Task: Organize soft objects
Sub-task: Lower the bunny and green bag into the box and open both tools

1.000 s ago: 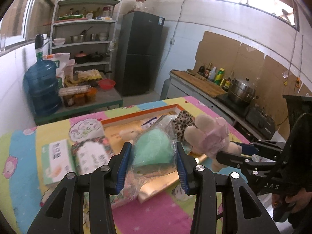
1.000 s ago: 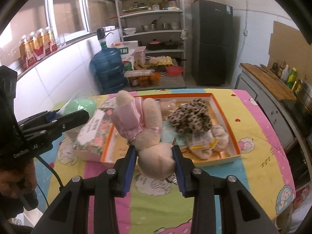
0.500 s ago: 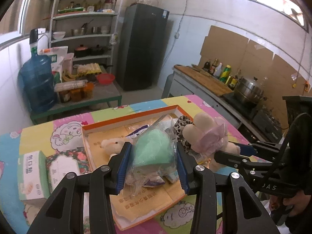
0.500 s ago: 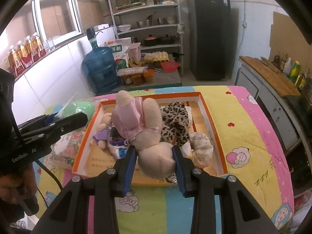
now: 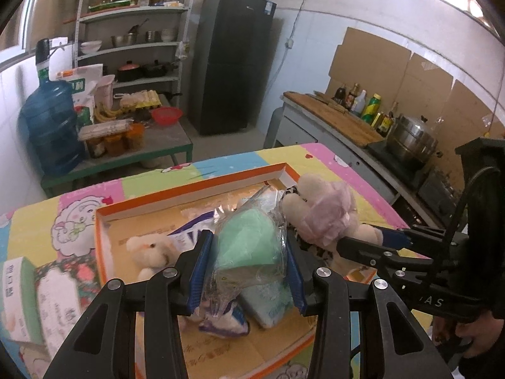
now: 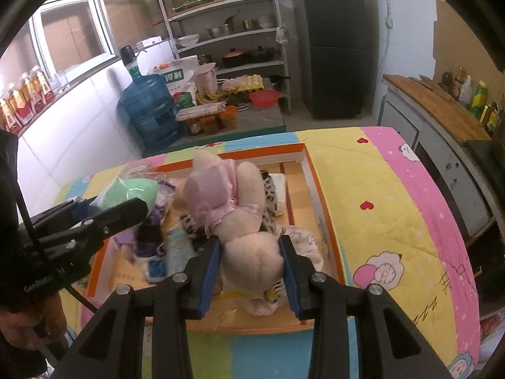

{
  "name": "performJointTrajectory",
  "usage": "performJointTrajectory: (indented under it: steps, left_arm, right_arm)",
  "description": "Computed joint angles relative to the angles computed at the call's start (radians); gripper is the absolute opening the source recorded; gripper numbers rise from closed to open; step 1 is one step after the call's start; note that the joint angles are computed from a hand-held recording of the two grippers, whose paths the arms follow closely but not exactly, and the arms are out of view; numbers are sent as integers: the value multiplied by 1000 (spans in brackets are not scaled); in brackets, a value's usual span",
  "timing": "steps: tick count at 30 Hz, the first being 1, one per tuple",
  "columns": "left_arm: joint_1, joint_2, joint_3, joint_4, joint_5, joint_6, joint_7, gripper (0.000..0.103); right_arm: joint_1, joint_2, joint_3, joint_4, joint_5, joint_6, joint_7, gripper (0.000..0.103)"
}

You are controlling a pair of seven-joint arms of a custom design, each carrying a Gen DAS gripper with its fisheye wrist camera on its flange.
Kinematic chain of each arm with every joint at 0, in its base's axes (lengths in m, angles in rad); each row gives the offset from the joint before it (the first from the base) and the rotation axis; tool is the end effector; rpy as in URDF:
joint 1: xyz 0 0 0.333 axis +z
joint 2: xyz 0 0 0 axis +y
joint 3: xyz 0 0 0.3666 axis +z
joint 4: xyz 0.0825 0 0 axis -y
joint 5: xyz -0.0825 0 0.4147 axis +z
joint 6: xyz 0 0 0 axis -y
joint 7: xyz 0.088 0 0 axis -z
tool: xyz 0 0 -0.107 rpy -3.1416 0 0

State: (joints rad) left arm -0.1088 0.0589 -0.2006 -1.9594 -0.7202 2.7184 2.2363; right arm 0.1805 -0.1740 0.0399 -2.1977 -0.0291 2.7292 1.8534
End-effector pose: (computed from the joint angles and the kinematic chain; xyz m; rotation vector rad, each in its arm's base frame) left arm 0.6231 -0.1711 0.5562 -1.4629 2.2339 -1.1373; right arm 0.5490 0.1255 0.5766 -1.7359 1.8030 -0.4995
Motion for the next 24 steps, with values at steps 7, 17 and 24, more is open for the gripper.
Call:
performJointTrajectory:
  steps: [7,17,24]
  left_arm:
    - [-10,80,-15,58,118,-5,-104,45]
    - [12,143,-37,83,239,-9,-198,45]
    - [42,137,-68,76,157,-6,-128,57]
  right_arm:
    - [5,37,-16,18,36,22,-55,38]
    - [18,73,-19,40,124,31,-140,38]
    - [13,70,-16,32,133,52,-112,54]
